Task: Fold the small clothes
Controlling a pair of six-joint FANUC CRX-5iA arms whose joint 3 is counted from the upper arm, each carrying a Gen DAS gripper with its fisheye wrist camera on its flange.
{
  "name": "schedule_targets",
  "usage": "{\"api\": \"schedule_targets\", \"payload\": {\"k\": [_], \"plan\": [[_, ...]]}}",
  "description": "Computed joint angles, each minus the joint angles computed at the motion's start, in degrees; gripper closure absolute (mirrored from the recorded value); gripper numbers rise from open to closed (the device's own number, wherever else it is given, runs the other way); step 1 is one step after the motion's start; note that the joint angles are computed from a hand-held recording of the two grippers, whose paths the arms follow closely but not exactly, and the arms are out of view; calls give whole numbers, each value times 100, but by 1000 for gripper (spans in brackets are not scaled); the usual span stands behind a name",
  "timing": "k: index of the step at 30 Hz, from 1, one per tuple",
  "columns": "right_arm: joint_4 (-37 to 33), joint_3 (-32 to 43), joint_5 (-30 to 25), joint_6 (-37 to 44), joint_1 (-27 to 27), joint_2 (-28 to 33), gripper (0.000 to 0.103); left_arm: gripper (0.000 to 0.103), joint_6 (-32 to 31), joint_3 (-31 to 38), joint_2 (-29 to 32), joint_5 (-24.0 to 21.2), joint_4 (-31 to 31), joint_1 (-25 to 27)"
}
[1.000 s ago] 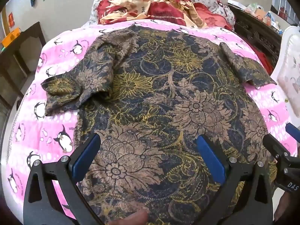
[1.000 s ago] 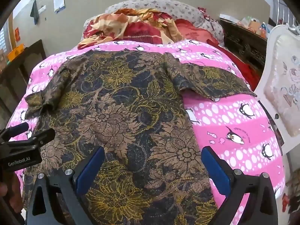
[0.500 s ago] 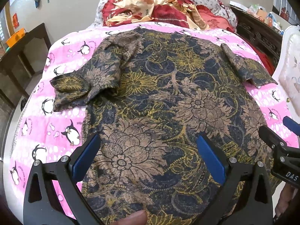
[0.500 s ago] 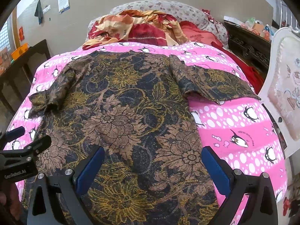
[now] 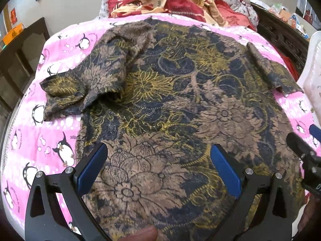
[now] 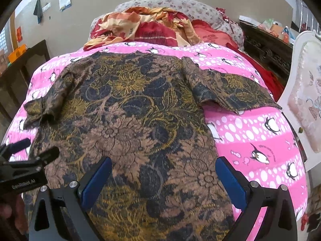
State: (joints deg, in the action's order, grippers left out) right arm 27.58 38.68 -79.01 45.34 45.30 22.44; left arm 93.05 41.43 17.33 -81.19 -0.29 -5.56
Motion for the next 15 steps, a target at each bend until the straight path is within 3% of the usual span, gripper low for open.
{"api": "schedule_targets", "payload": {"k": [4,8,13,15], "plan": [[-62,475,-114,191,-101,357,1,0,38,166,210,-34,0,40],[-25,577,167,348,-209,558,1,0,27,307,420,44,-64,48],[-242,471,715,459,-458,780,1,0,-157,214,650,578,-257,-11],[-276,397,791,393,-543,855,1,0,-168,-157,555,965,51,105]]}}
